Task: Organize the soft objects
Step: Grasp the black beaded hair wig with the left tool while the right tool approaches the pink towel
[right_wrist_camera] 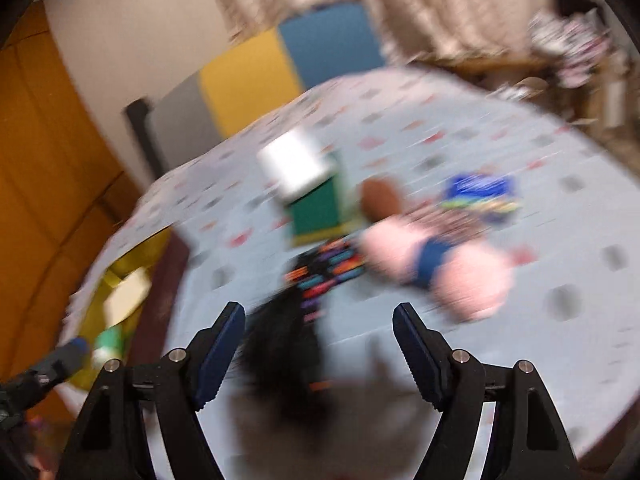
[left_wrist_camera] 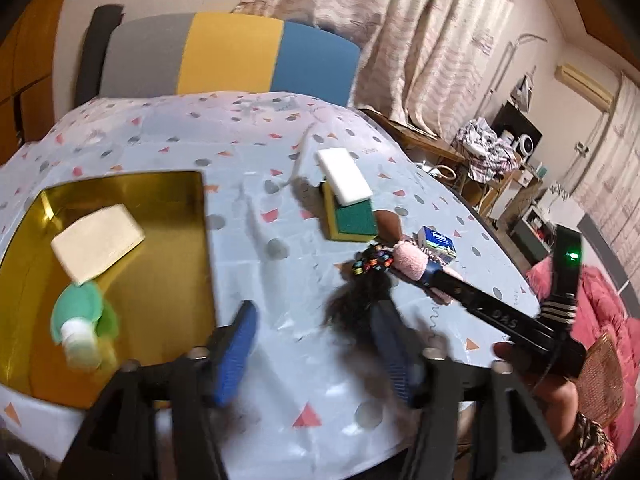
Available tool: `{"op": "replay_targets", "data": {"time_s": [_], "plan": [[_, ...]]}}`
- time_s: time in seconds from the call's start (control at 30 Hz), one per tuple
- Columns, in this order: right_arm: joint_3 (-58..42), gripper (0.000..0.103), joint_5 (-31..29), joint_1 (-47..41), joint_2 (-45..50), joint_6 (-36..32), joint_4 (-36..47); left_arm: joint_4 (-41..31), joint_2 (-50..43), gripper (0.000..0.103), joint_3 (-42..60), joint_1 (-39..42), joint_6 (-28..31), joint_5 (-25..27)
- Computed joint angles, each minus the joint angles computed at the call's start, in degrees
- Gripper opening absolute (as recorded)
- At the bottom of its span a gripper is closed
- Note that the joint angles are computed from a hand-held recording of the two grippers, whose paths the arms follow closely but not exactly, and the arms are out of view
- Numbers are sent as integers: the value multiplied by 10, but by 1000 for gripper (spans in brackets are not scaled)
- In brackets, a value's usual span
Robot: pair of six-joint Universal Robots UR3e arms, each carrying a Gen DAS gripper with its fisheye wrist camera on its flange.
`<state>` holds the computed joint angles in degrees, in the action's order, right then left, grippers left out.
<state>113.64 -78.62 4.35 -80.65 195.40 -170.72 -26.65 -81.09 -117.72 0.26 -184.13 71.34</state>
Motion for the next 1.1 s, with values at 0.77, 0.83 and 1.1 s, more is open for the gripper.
{"op": "replay_targets", "data": {"time_s": [0.77, 0.83, 1.1], "plan": [[102, 78, -71, -76, -69, 5, 8, -146, -534, 74, 577, -207, 32, 184], [104, 79, -70, -77, -69, 5, 5, -136, -539, 66, 567, -201, 35, 166], [106, 79, -71, -68, -50, 1, -13, -63, -510, 37, 473, -181, 72, 126]]}}
